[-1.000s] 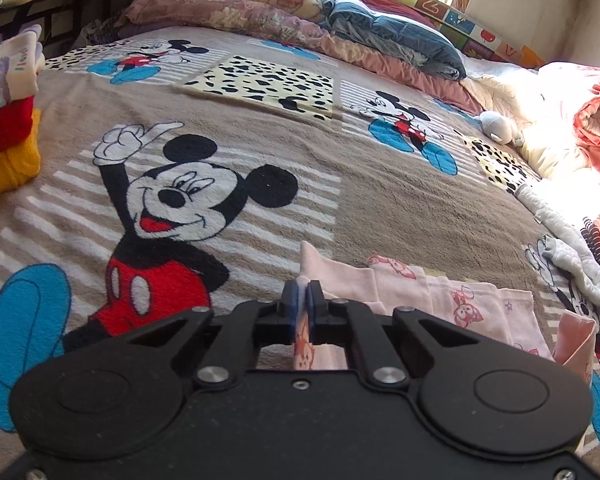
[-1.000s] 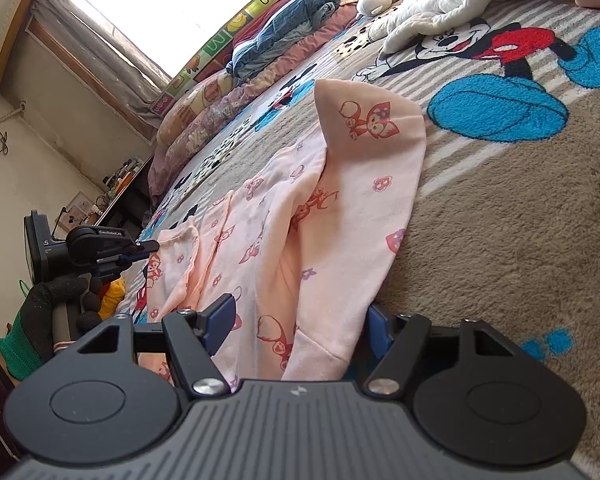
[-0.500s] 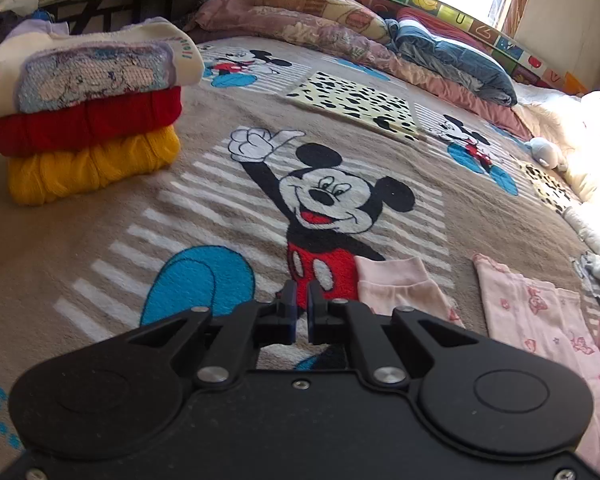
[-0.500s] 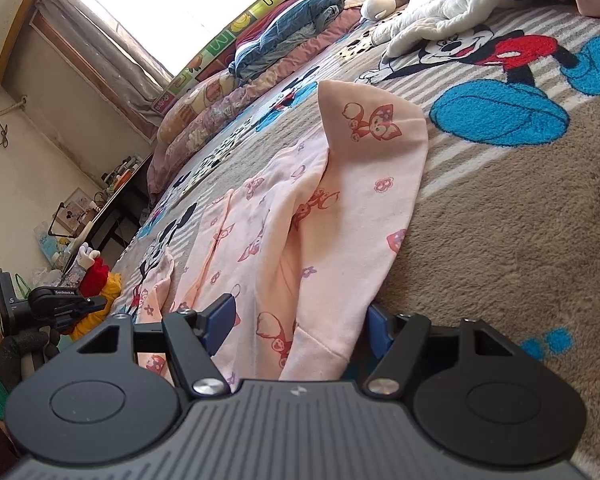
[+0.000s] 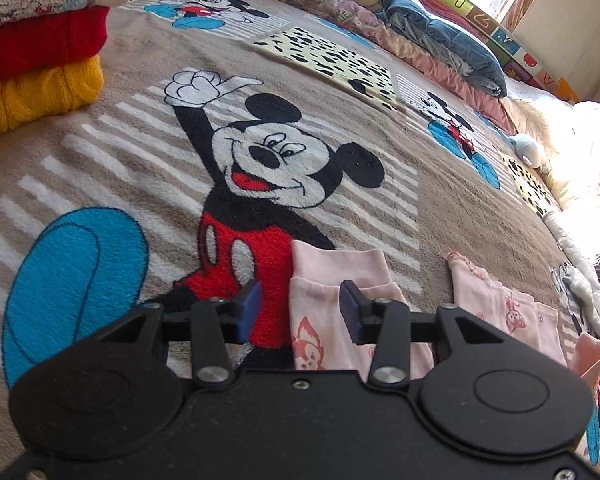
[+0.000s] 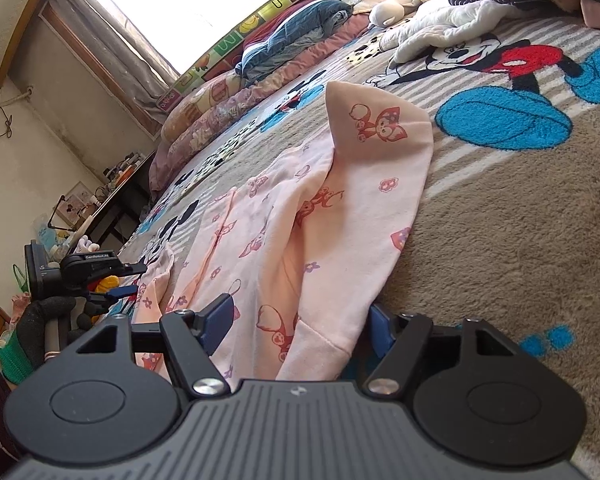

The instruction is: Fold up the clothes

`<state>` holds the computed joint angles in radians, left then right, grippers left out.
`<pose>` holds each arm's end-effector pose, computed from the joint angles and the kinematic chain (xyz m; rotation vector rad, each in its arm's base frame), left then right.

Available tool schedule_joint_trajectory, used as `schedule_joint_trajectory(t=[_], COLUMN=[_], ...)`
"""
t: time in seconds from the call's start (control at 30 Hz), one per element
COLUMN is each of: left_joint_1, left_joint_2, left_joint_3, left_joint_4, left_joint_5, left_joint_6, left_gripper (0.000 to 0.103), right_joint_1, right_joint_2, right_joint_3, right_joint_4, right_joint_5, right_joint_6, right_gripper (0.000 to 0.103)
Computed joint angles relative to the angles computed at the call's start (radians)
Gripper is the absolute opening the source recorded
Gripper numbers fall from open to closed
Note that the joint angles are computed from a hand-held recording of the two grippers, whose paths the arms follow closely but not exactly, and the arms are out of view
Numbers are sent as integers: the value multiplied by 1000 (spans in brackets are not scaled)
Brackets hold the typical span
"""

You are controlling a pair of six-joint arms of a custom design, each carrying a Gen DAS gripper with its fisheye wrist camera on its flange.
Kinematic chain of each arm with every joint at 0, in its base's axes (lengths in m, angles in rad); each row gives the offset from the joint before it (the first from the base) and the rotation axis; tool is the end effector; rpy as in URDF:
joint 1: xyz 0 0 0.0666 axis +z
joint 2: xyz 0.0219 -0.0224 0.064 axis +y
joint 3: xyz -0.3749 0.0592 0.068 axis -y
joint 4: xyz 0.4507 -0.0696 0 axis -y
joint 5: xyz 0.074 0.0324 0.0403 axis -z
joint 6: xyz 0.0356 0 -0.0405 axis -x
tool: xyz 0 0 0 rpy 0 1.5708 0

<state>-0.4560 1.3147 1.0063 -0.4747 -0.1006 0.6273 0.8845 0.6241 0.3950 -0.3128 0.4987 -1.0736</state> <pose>0.4499 -0.2171 0.2964 -0.2539 2.3733 -0.4083 0.1950 0.2105 0.2480 0.4971 2.0536 0.6840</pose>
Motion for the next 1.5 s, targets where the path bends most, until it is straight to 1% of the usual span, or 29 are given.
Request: schedule_joint_trajectory(t=[0.03,0.07,0.1,0.17,0.27,0.37,0.6,0.83,1.07,1.33,1.5], left_joint_1=[-4,-10,-16,-24,-34,-31,17,61,71,39,31], left_joint_2=[4,8,12,-3,-46,-106,-233,-331,-407,-445,-412], left_joint_3=[-1,1,3,-7,-35,-67,-147,-226,-266,-274,-242], left_joint_4=[11,17,17,30,54,57,12,-42,-107,-184,-282], left_joint_5=[-9,-21,-31,-54,-94,-137,-197,-238,-295,-380,-406], left_joint_6=[-5,-17,-27,-38,-65,-91,-109,-60,-12,44,75], left_gripper=[39,20,11,5,4,4,4,4,4,4,4], right_joint_1=[0,0,1,3,4,3,5,10,13,8,6], right_joint_2=[1,2,4,9,10,8,7,7,6,5,-2], right_joint_3=[-1,-2,-2,-1,0,-1,2,2,2,4,3], right_joint_4=[5,10,13,18,19,20,10,6,7,0,-6], right_joint_5=[0,1,2,4,5,3,4,9,14,9,3], right_joint_6=[6,12,17,25,29,28,25,30,35,36,33], right_gripper=[71,72,73,74,75,75,74,74,74,74,74])
